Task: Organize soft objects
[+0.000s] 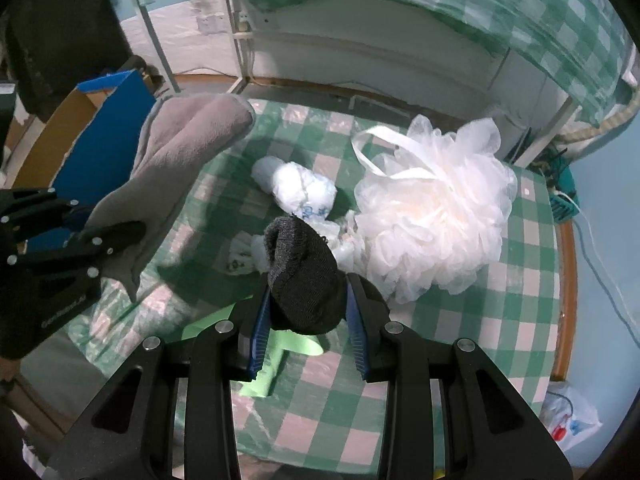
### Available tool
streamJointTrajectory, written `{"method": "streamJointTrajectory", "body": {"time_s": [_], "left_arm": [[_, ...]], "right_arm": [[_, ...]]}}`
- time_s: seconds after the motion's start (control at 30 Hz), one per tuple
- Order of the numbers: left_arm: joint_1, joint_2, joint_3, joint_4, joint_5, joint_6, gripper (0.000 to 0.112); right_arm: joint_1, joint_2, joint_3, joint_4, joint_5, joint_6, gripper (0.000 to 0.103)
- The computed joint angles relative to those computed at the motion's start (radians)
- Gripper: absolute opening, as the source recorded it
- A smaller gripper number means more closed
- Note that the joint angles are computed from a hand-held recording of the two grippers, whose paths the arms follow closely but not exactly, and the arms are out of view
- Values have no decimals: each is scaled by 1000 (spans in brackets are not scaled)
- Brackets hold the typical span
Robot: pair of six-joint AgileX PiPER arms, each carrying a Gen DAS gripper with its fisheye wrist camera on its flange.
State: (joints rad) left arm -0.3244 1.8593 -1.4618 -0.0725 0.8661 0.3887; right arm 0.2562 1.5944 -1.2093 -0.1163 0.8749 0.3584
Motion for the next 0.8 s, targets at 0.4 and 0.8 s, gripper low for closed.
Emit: {"method": "streamJointTrajectory", "body": {"time_s": [0.4,0.8], "left_arm": [[44,-80,37,-18,-21,45,21],[103,-135,51,-56,-18,95,21]], "right_arm": [[51,-8,-57,-40,38,34,33],[112,17,-151,-57,79,48,33]]}}
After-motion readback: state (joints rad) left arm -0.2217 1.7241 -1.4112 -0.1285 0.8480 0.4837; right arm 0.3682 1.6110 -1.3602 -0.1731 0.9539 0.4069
